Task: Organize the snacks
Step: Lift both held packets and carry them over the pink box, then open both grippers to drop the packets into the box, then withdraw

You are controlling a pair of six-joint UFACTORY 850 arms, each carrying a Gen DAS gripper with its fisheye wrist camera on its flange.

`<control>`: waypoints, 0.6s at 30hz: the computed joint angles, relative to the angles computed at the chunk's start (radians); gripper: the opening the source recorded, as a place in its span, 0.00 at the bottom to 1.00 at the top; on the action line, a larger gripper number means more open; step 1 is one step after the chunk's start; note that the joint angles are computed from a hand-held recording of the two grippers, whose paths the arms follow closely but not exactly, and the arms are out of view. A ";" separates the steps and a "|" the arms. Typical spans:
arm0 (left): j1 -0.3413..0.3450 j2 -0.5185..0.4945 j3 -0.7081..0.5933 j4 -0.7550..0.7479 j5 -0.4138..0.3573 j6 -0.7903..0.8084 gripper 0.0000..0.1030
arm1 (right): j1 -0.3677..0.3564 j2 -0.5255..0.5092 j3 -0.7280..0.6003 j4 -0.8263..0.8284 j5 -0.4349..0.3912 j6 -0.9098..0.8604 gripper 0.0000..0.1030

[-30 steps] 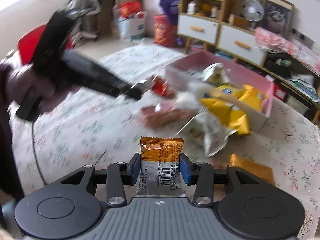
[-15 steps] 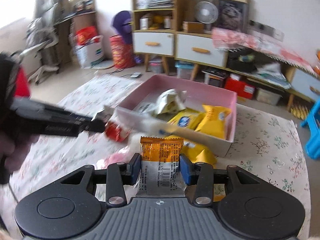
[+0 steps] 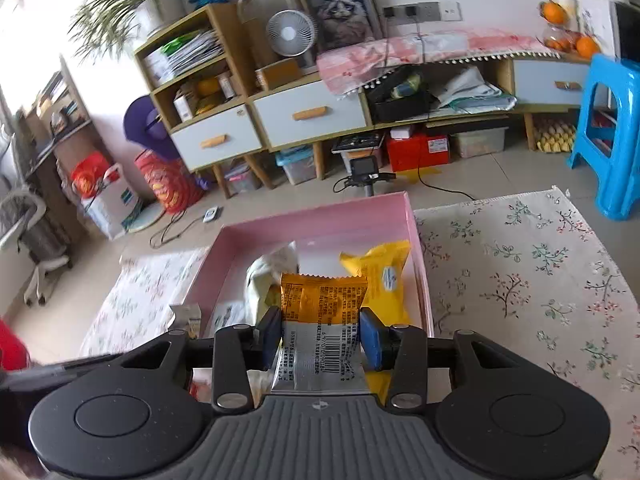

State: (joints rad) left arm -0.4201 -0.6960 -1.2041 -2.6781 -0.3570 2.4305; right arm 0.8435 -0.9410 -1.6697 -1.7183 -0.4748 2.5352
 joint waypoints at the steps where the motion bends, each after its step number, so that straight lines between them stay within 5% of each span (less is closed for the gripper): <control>1: 0.001 -0.016 -0.024 0.049 0.017 -0.042 0.19 | -0.005 -0.006 -0.006 -0.003 0.003 0.014 0.30; 8: 0.000 -0.105 -0.160 0.331 0.044 -0.283 0.19 | -0.040 -0.062 -0.061 -0.076 0.047 0.114 0.30; 13: -0.015 -0.177 -0.269 0.442 0.139 -0.415 0.17 | -0.052 -0.081 -0.092 -0.079 0.057 0.101 0.30; 18: -0.013 -0.219 -0.315 0.352 0.140 -0.363 0.16 | -0.066 -0.101 -0.118 -0.118 0.057 0.123 0.30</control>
State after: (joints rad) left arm -0.4335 -0.9150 -1.5190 -2.3264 -0.2169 2.0675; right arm 0.7777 -1.0416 -1.7878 -1.8361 -0.4173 2.6585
